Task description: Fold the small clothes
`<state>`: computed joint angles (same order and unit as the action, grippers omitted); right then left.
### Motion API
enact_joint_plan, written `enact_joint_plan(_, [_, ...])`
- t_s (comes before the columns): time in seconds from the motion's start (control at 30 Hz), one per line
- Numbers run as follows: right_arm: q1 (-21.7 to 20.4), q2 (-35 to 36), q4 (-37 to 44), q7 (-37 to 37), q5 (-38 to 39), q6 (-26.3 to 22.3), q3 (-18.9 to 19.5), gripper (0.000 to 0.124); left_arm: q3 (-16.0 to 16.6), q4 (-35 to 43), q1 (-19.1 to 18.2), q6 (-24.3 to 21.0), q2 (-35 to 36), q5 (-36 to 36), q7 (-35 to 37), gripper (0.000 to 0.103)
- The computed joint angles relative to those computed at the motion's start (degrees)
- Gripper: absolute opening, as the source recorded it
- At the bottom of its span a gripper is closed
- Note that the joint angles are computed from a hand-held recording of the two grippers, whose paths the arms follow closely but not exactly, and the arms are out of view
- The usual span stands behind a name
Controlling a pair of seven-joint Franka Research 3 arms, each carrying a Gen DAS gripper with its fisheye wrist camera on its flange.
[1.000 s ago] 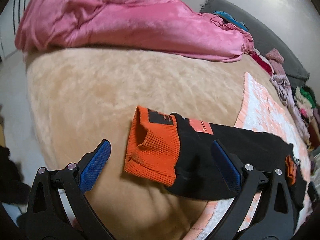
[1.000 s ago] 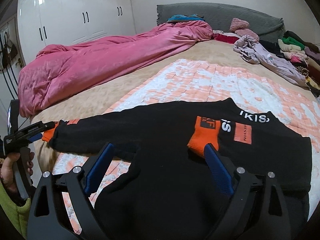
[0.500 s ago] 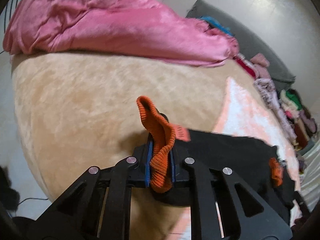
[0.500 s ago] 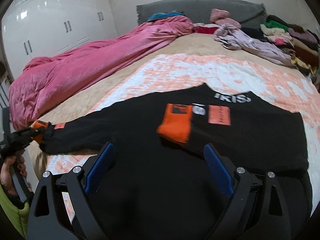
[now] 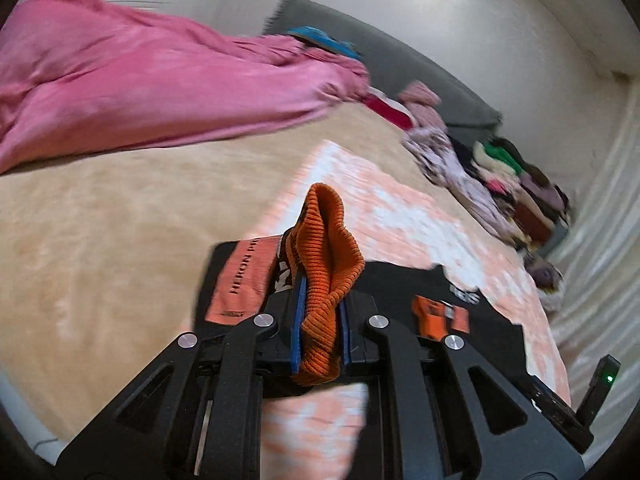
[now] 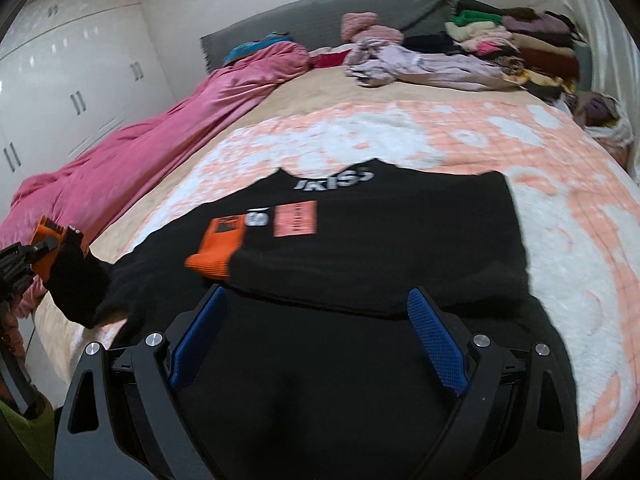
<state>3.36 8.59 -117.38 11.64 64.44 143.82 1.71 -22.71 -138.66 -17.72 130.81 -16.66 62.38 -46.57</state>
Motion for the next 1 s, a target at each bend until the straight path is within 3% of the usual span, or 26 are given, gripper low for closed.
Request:
enact_joint_plan(0.13, [-1.36,1.15,1.23,0.59,0.54,-0.08,-0.79,0.091,1.05,9.48,0.41,2.81,9.71,3.97,4.67,0.007])
enact_joint_plan(0.33, [-3.3,2.93,3.18,1.03,0.59,-0.5,-1.06,0.091,5.31,22.48,-2.25,7.62,22.87,6.41,12.08,0.007])
enact_joint_plan(0.7, [-5.91,5.3,6.05,2.14,1.04,0.26,-0.76,0.091,12.14,38.51,-7.79,16.62,39.17,1.51,23.66,0.01])
enact_joint_plan(0.83, [-6.13,5.77,6.68,2.66,1.0,0.97,-0.39,0.091,15.72,39.33,-9.69,25.25,41.42,4.62,21.89,0.029])
enact_joint_plan(0.87, [-6.12,5.83,6.76,2.71,0.95,1.11,-0.28,0.091,16.54,39.29,-10.51,25.66,41.47,5.45,21.27,0.034])
enact_joint_plan(1.0, [-5.36,5.64,6.54,2.2,0.4,1.38,0.53,0.091,18.84,36.04,-12.64,24.32,38.64,10.12,14.36,0.035])
